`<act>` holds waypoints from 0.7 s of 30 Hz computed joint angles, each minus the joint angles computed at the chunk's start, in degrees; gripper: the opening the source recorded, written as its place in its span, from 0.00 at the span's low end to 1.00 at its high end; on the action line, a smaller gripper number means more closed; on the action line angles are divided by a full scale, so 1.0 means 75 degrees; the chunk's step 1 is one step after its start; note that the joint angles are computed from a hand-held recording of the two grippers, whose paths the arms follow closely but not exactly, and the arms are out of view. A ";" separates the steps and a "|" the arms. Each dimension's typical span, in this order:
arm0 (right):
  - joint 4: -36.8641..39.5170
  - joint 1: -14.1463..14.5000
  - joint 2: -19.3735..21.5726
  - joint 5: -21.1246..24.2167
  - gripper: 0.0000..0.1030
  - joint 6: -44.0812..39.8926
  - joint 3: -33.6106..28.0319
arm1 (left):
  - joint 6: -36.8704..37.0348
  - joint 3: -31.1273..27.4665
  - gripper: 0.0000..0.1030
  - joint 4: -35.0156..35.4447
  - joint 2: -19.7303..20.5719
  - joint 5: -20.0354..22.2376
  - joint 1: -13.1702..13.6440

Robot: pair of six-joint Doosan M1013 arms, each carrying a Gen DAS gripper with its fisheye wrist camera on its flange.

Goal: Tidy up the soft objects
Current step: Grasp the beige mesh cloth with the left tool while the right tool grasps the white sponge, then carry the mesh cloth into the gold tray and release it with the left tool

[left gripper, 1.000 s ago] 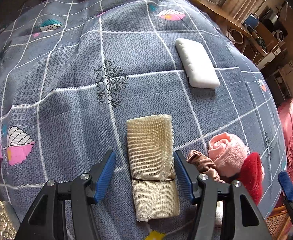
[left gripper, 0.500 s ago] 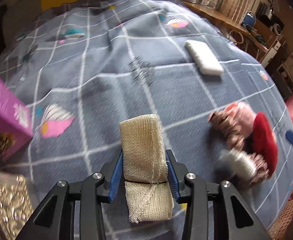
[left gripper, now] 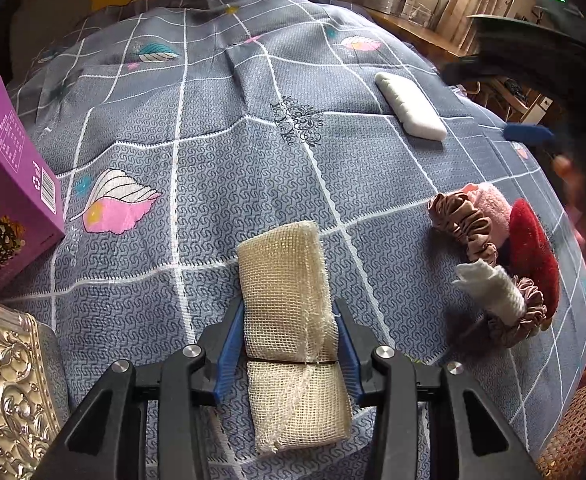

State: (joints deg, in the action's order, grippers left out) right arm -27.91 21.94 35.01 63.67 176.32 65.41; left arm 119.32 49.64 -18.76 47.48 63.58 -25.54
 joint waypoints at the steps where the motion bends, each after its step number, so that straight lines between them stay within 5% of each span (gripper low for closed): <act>1: 0.0162 -0.0117 0.0207 0.0291 0.94 -0.0420 -0.0292 | 0.0022 -0.0006 0.42 -0.0070 0.0006 0.0015 0.0019; 4: 0.0485 -0.0380 0.0740 0.1105 0.93 -0.1081 -0.1004 | 0.0090 0.0010 0.42 -0.0222 -0.0007 0.0066 0.0082; 9: 0.0837 -0.0593 0.1135 0.1466 0.93 -0.1539 -0.1367 | 0.0184 0.0103 0.42 -0.0365 -0.0062 0.0032 0.0166; 12: 0.0899 -0.0587 0.1201 0.1458 0.55 -0.1900 -0.1411 | 0.0229 0.0224 0.42 -0.0413 -0.0131 -0.0074 0.0182; 21: 0.0484 -0.0164 0.0726 0.0481 0.54 -0.2394 -0.1155 | 0.0062 0.0340 0.41 -0.0475 -0.0222 -0.0097 0.0204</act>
State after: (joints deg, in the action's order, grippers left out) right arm -24.27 20.71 40.45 67.28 158.37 56.75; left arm 119.79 52.19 -22.32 45.82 62.85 -24.02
